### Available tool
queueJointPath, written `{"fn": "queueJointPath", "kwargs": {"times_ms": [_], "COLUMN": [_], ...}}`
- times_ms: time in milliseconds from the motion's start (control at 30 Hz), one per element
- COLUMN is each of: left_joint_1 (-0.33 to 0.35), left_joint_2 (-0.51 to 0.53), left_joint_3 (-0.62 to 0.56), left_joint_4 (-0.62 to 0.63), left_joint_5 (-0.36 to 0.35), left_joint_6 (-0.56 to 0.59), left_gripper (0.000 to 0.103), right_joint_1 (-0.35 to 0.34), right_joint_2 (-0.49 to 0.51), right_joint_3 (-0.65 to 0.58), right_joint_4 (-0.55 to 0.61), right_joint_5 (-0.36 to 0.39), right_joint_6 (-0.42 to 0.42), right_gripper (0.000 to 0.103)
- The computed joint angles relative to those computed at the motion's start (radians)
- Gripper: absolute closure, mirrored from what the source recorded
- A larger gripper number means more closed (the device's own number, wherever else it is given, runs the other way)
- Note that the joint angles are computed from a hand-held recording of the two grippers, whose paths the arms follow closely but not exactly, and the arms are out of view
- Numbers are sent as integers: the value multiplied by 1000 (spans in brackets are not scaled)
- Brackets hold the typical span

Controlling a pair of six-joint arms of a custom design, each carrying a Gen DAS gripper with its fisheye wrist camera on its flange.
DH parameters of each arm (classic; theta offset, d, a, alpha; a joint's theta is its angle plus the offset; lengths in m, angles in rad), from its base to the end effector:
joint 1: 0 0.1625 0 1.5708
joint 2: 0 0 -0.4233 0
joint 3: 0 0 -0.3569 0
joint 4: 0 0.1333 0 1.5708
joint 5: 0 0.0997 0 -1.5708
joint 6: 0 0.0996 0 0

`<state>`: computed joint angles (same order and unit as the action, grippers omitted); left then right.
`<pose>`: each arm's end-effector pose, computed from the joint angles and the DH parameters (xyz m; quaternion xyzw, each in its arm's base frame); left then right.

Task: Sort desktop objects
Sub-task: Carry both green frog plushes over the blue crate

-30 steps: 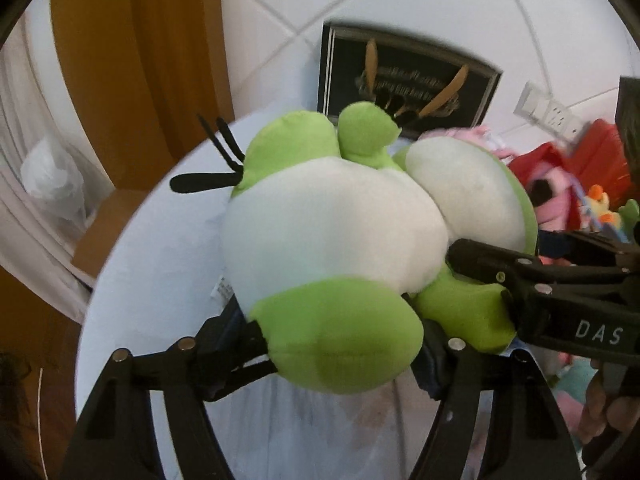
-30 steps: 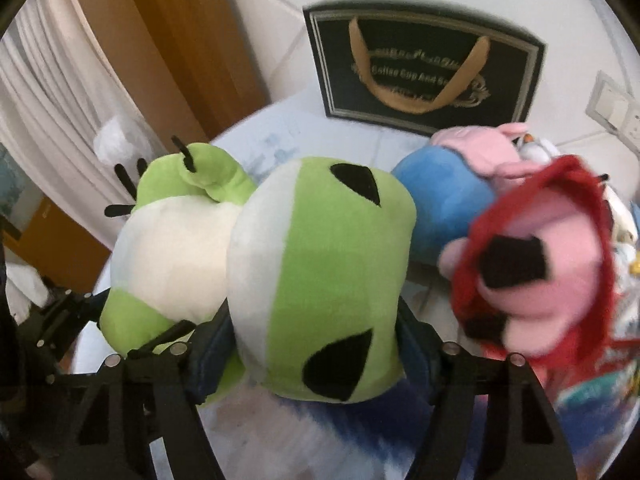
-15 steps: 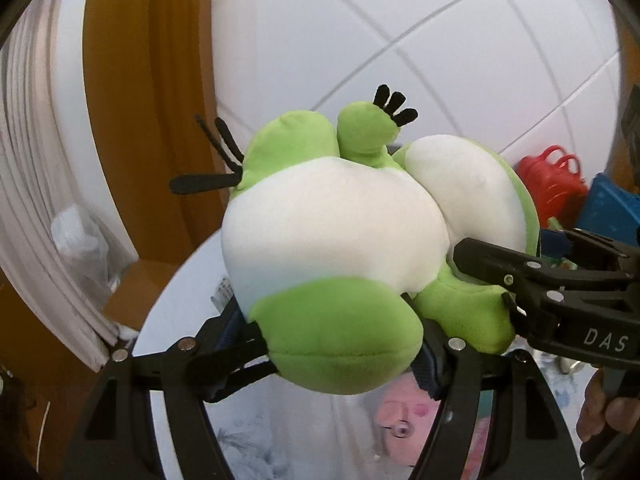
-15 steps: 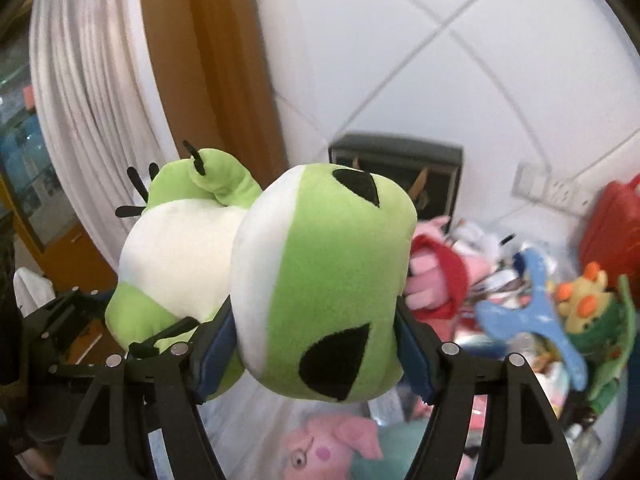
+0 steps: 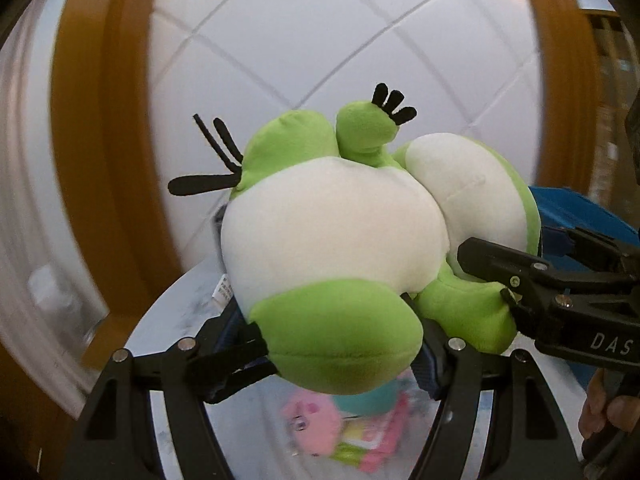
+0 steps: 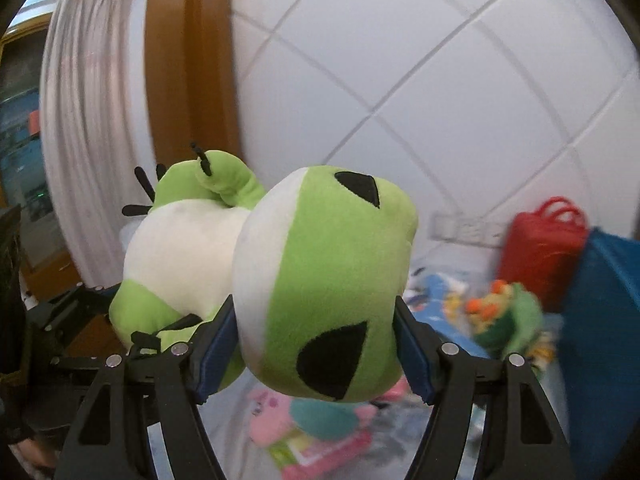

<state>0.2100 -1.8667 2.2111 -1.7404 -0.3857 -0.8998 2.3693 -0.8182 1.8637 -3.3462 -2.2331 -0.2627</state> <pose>-0.2505 -0.2840 0.3927 0.2363 0.7934 -0.4724 0.3027 0.4765 -0.3636 0.1706 0.3470 -0.8206 0.4059 0.2035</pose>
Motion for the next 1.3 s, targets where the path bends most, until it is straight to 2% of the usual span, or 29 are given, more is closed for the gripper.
{"fn": "queueJointPath", "kwargs": {"times_ms": [200, 400, 533, 667, 800, 867, 900, 1000, 1167, 1233, 1300], "left_joint_1": [-37, -60, -64, -73, -102, -97, -94, -82, -24, 0, 13], "left_joint_2": [87, 276, 449, 692, 933, 1049, 1092, 1223, 1384, 1452, 1509], "left_joint_3": [40, 27, -12, -107, -283, -416, -471, -662, -968, -1099, -1201], "left_joint_4": [-381, -715, -919, -1118, -1181, -1140, -1120, -1029, -815, -716, -641], "left_joint_5": [-82, -185, -243, -288, -306, -312, -315, -312, -306, -294, -297], "left_joint_6": [271, 458, 543, 602, 591, 569, 564, 540, 528, 525, 510], "left_gripper": [31, 31, 31, 31, 31, 31, 31, 31, 31, 31, 31], "right_joint_1": [71, 116, 121, 90, -1, -92, -105, -225, -475, -592, -665], "right_joint_2": [-98, -219, -313, -449, -641, -776, -832, -930, -1017, -1016, -1002], "right_joint_3": [80, 160, 219, 287, 331, 328, 306, 245, 91, 23, -42], "right_joint_4": [-39, -78, -146, -214, -223, -109, -16, 130, 397, 478, 549], "right_joint_5": [-198, -368, -455, -477, -428, -350, -344, -248, -5, 117, 198], "right_joint_6": [48, 40, -34, -146, -314, -348, -336, -388, -422, -433, -426], "right_gripper": [31, 31, 31, 31, 31, 31, 31, 31, 31, 31, 31]}}
